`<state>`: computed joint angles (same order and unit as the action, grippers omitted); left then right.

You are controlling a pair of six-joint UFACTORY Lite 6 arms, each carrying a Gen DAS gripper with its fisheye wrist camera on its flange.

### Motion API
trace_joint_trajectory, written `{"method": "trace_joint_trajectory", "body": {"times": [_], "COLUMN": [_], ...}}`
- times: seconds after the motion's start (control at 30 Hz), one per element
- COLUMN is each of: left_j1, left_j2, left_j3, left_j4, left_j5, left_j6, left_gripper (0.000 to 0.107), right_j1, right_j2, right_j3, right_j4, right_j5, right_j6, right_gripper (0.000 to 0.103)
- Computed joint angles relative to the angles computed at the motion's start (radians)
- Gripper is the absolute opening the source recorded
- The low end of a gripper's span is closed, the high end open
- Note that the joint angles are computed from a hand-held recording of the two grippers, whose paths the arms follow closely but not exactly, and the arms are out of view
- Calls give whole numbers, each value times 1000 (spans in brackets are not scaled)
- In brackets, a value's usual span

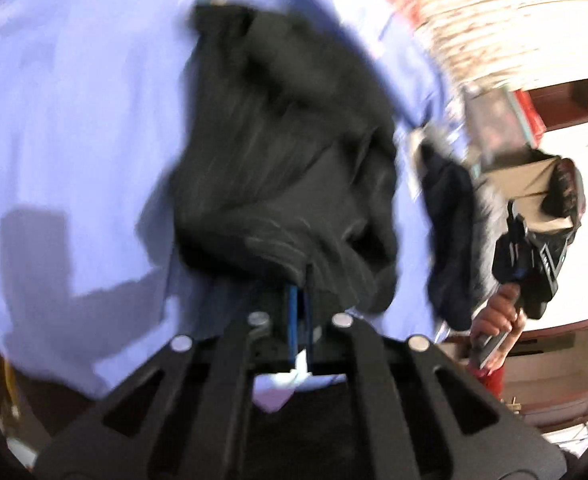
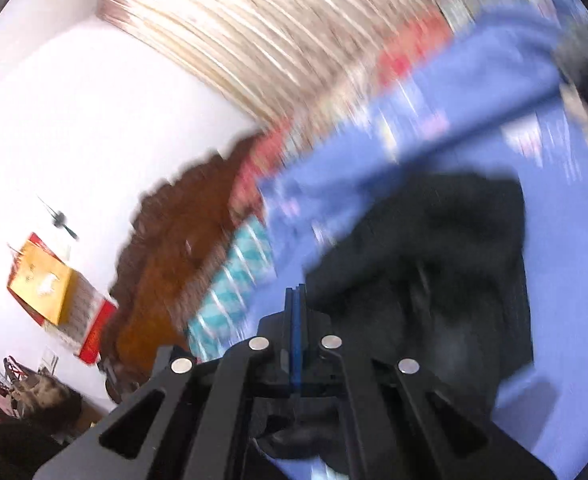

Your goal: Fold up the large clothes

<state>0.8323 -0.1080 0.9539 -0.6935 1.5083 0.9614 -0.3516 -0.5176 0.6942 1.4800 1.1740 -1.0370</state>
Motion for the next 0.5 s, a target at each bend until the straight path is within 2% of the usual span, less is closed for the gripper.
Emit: {"method": "trace_joint_trajectory", "body": {"times": [0.07,0.17,0.23,0.27,0.3,0.33,0.43,0.5], "left_j1": [-73,-185,-238,-270,-308,-361,-451,-508], "left_j2": [66,193,350,419,501,577,832,998], "left_j3": [137,360,553,648,753,858,1172,1381], "left_j4": [-74,-139,-173,-173,-172,-158,-124,-27], "left_j5": [2,-67,-69,-75,-106,-128,-183,-195], "left_j6": [-77,-188,-282,-339,-397,-469,-648,-782], "left_gripper": [2,2,2,2,2,2,3,4], "right_j1": [53,182,297,340,359,381,386,396], "right_j2": [44,105,199,239,256,292,388,468], "right_j3": [100,195,226,203,182,132,49,35], "right_j4": [21,-69,-267,-336,-363,-360,-281,-348], "right_j5": [-118,-380,-537,-600,-632,-678,-702,-706], "right_j6": [-9,27,149,185,201,186,94,139], "right_gripper": [23,27,44,64,73,74,77,77]}}
